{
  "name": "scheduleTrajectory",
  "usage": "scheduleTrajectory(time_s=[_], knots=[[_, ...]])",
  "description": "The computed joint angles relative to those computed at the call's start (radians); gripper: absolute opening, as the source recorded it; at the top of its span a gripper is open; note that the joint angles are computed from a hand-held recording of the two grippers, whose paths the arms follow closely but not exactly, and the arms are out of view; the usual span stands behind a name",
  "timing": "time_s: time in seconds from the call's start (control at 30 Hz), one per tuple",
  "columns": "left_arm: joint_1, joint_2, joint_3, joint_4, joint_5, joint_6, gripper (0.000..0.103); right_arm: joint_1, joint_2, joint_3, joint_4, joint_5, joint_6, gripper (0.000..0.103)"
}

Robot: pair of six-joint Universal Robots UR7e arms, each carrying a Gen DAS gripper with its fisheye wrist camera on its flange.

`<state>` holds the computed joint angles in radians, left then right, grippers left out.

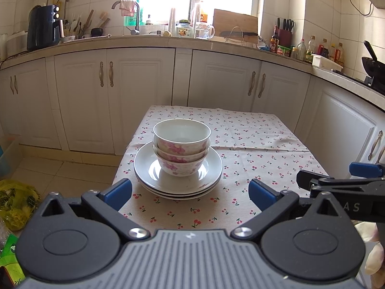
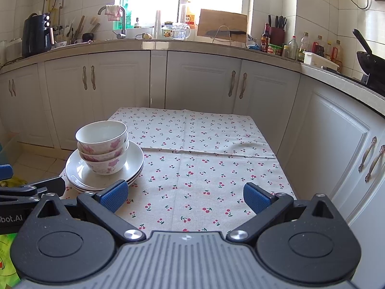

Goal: Organize plates and bowls

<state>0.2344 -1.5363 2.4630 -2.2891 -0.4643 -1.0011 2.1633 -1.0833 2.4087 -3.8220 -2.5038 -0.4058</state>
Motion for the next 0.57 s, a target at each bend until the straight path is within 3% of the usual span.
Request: scheduleTrajectory(time_s=[0.57], knots=[[-0.006,0.004,-0.003,0.013,0.004,-0.010,0.102,0.006,0.004,-0.003,-0.011,-0.009,-0.004,0.103]])
